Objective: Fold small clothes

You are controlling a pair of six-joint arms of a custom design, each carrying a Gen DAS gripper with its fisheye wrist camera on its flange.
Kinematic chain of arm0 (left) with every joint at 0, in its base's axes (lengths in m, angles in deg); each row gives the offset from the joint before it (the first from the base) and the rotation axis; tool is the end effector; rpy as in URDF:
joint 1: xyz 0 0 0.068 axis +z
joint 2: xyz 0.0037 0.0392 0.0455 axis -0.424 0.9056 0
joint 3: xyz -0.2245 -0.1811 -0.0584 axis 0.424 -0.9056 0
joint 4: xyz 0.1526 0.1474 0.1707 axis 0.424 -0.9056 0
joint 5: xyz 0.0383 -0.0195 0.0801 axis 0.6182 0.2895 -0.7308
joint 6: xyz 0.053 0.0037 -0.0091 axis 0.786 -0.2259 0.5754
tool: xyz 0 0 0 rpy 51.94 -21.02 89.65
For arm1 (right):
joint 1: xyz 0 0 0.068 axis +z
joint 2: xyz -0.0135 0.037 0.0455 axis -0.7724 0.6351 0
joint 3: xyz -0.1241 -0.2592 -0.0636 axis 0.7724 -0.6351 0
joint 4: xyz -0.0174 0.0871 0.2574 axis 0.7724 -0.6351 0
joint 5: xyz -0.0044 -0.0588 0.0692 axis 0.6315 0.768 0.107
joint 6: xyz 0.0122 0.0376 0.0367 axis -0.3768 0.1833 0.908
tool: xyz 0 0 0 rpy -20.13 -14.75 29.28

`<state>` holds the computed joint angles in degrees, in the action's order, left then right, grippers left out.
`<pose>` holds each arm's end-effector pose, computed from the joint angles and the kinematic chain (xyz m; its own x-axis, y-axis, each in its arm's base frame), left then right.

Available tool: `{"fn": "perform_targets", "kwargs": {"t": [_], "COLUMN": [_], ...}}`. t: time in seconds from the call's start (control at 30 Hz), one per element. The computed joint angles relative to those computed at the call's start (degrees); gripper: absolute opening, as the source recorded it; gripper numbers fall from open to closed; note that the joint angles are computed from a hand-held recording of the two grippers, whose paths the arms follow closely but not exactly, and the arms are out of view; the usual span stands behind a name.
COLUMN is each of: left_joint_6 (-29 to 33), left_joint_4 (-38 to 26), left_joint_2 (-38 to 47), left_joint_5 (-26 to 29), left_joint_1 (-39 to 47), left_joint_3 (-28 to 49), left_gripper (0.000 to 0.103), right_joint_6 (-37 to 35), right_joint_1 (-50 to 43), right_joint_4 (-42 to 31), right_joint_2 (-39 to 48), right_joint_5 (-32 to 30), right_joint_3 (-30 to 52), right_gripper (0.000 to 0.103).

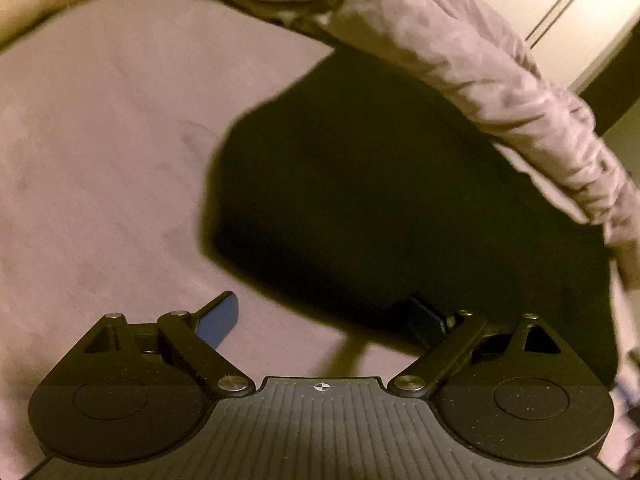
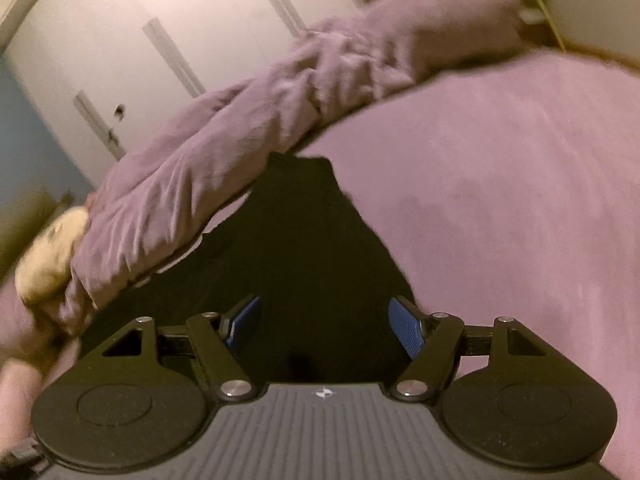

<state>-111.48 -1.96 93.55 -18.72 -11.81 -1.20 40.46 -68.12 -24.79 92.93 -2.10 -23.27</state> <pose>0.1935 0.0370 0.0951 -0.6940 -0.5399 -0.4763 -0.3745 0.8358 -0.4015 0.2450 -0.0611 0.1566 -0.6484 0.4936 -0.5797 0.1802 0.8392 0.5131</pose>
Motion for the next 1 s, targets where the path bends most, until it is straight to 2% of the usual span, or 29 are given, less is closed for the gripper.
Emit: {"fn": "perform_targets", "kwargs": {"t": [0.1,0.17,0.23,0.27,0.33,0.37,0.4,0.43,0.5,0.53,0.6,0.63,0.67,0.7,0.73,0.77,0.8,0.87,0.9,0.93,0.97,1.0], "left_joint_6": [-4.0,-7.3,-11.0,-13.0,-16.5,-17.4,-17.6,-16.9,-15.4,-14.9,-13.8,-13.4,-12.8,-11.9,-11.0,-10.7,-11.5,-12.6,-13.0,-12.8,-12.5,-11.9], "left_joint_4": [4.5,8.5,13.3,16.1,16.5,17.4,17.5,16.6,15.3,13.9,12.6,12.8,13.2,13.9,13.8,14.5,14.7,13.0,12.5,11.6,10.3,8.7], "left_joint_2": [2.3,5.7,8.7,10.9,13.4,14.5,14.9,15.4,16.2,16.5,16.4,16.1,15.8,16.1,16.5,17.1,17.4,17.3,17.3,17.1,16.4,14.9], "left_joint_5": [1.6,4.7,7.3,9.4,9.4,9.3,8.8,8.0,7.5,7.7,9.3,9.7,9.1,8.0,6.2,5.6,5.2,5.8,6.0,6.3,5.6,4.5], "left_joint_1": [0.6,2.2,4.1,5.2,5.4,5.3,5.1,4.8,4.8,5.1,6.1,6.2,5.8,5.1,4.0,3.5,3.1,3.4,3.5,3.6,3.3,2.6], "left_joint_3": [-0.6,-0.4,-0.5,-0.3,1.3,1.8,2.3,3.2,4.6,5.5,6.2,6.0,5.6,5.4,5.6,5.6,5.9,7.0,7.4,7.9,8.3,8.6], "left_gripper": [0.093,0.093,0.091,0.089,0.086,0.083,0.073,0.068,0.046,0.042,0.022,0.022,0.023,0.032,0.037,0.038,0.039,0.036,0.027,0.024,0.018,0.015], "right_joint_6": [7.0,11.8,17.9,21.9,28.4,30.3,32.4,33.9,36.7,37.7,38.3,37.5,36.4,35.7,35.8,36.0,36.4,36.9,36.8,36.5,35.0,31.3], "right_joint_1": [-2.8,-5.1,-6.7,-6.7,-5.4,-4.2,-2.8,-1.6,0.7,1.6,2.8,3.3,3.3,3.2,3.3,3.1,3.3,3.8,4.2,4.4,4.8,5.6], "right_joint_4": [-1.3,1.1,8.5,13.2,23.6,26.6,29.7,31.4,34.9,36.0,35.8,35.0,33.9,33.6,33.5,33.8,34.2,33.5,31.8,30.5,27.5,21.9], "right_joint_2": [2.5,5.3,9.9,12.1,15.7,16.8,18.4,19.5,22.0,23.2,24.4,24.7,24.5,24.9,25.4,25.1,25.6,26.0,25.8,25.7,25.0,23.5], "right_joint_5": [-5.2,-9.9,-15.7,-16.7,-16.4,-15.7,-15.3,-14.5,-13.1,-12.3,-10.5,-9.4,-9.0,-8.8,-8.8,-9.0,-8.8,-8.6,-8.2,-8.1,-7.1,-5.2], "right_joint_3": [-1.0,-2.3,-4.3,-5.4,-7.0,-7.1,-6.7,-6.2,-4.9,-4.0,-2.4,-1.5,-1.2,-0.8,-0.5,-1.1,-0.9,0.0,1.0,1.8,2.9,4.7], "right_gripper": [0.071,0.071,0.071,0.071,0.073,0.077,0.078,0.08,0.08,0.079,0.056,0.039,0.039,0.04,0.044,0.055,0.059,0.061,0.061,0.057,0.042,0.036]}}
